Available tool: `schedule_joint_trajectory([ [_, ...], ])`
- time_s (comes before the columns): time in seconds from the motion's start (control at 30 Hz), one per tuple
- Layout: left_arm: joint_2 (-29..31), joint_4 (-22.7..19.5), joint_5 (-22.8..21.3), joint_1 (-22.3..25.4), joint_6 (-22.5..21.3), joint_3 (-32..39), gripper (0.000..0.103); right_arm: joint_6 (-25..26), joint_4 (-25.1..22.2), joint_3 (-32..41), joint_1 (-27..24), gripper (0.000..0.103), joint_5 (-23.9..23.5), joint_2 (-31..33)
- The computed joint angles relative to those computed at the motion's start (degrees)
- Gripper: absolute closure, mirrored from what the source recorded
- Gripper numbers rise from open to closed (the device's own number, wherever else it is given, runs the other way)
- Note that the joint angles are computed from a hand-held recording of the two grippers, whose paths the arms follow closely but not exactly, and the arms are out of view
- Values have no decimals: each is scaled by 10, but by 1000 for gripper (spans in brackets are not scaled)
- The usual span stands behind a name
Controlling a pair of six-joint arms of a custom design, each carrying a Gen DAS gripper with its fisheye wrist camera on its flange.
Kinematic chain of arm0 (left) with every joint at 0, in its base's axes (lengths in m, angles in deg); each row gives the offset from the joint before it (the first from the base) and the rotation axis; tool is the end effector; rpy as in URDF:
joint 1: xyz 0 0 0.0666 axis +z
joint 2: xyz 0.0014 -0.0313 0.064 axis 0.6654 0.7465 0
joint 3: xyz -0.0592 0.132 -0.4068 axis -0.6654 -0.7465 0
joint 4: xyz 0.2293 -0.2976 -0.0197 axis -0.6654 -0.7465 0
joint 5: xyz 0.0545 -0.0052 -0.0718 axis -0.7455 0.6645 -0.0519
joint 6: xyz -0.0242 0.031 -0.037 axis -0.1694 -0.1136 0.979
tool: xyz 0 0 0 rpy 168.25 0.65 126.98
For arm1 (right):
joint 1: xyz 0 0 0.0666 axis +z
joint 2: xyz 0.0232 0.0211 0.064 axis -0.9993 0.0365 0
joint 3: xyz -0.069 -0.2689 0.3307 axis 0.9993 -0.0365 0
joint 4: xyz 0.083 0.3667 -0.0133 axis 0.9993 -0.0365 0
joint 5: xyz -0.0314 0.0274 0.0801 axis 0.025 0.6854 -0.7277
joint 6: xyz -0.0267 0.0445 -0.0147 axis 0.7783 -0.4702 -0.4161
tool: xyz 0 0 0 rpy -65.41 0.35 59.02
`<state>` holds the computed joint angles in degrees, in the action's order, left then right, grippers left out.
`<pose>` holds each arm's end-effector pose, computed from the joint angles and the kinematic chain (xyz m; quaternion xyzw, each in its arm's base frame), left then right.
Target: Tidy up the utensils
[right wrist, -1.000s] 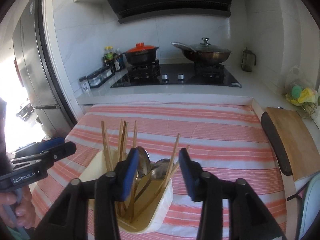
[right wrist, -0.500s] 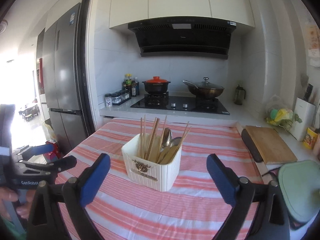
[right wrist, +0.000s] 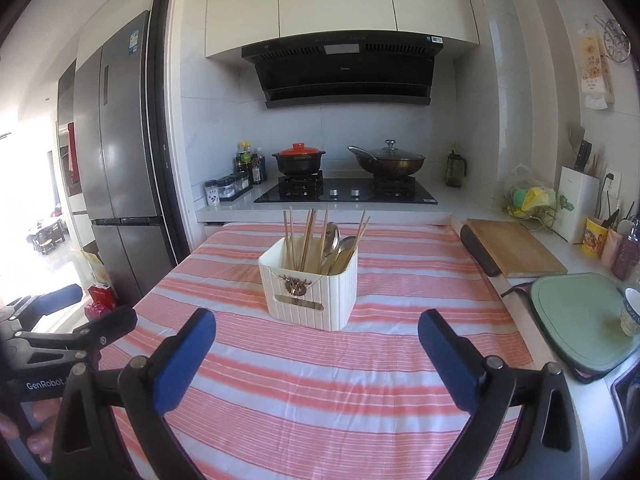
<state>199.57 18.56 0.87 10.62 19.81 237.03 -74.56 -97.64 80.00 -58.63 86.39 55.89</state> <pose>0.5862 -0.3465 0.6222 0.1272 0.8585 -0.0900 0.4885 0.5121 0.2640 0.6270 0.0901 0.8374 -0.0215 0.5387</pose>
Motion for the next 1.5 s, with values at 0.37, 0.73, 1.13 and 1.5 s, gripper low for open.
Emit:
schedule_joint_trajectory([
  [0.37,-3,-2,-48,-11,-13,-1,0,-3,-13,-5,14,0,12,-11],
  [0.73,-17,7,-54,-10,-10,-24,0,7,-55,40,27,0,31,10],
  [1.13,-21,5,-60,-7,-14,-27,0,4,-74,57,32,0,24,19],
  [1.5,-17,-4,-63,-5,-14,-17,0,5,-87,78,35,0,20,27],
])
